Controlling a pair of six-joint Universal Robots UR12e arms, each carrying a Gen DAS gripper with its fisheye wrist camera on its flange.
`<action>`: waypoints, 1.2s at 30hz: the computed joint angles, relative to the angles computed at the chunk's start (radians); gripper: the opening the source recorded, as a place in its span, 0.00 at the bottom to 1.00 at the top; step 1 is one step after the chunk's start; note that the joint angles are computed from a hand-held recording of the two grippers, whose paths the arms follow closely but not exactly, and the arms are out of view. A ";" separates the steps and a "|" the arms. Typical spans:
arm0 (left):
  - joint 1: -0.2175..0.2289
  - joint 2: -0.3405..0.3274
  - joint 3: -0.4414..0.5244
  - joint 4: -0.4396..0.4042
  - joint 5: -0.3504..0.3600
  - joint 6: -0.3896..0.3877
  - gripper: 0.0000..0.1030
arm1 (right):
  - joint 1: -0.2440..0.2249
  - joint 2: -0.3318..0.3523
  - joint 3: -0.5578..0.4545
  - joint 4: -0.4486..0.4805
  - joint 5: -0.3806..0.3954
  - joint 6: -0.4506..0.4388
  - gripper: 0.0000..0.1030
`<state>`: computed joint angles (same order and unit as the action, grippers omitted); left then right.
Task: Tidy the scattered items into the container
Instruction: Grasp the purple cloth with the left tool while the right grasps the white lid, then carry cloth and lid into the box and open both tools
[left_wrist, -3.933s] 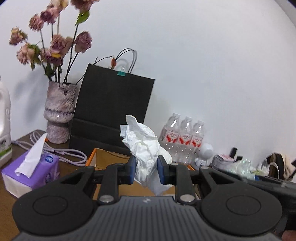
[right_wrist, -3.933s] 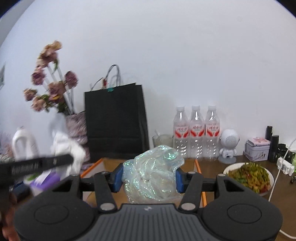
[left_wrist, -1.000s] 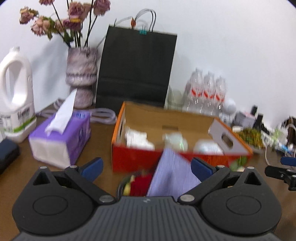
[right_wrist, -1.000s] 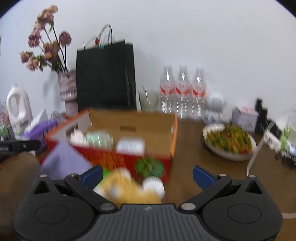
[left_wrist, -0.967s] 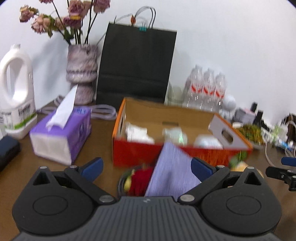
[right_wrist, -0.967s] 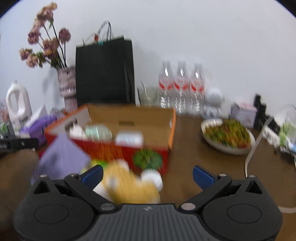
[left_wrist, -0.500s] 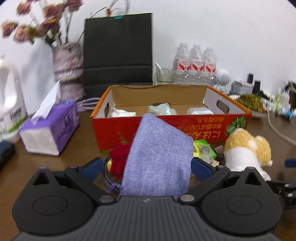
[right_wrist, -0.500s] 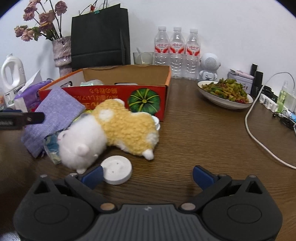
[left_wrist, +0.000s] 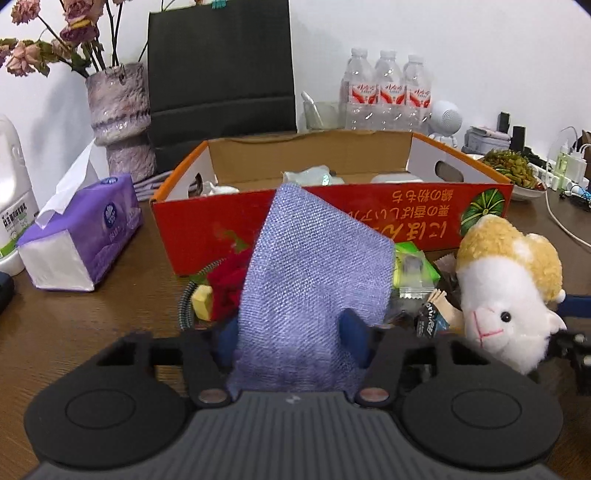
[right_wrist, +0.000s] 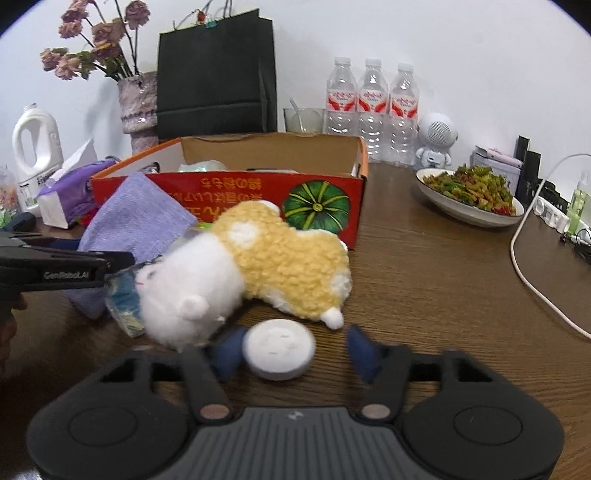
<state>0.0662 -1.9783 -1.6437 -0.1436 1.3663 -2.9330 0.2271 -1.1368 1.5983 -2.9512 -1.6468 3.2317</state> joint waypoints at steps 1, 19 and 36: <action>0.003 0.003 -0.004 0.006 -0.012 -0.003 0.43 | 0.002 -0.001 0.003 -0.005 -0.006 -0.004 0.37; 0.058 0.067 -0.076 0.182 -0.186 -0.087 0.21 | 0.002 -0.032 0.043 -0.115 0.014 0.004 0.37; 0.054 0.022 0.031 0.262 -0.246 -0.170 0.21 | 0.004 0.024 -0.097 -0.189 0.040 -0.015 0.37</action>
<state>0.1204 -1.9565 -1.6126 0.1183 1.1208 -3.1026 0.2307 -1.1126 1.5015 -3.1397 -1.6072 3.2166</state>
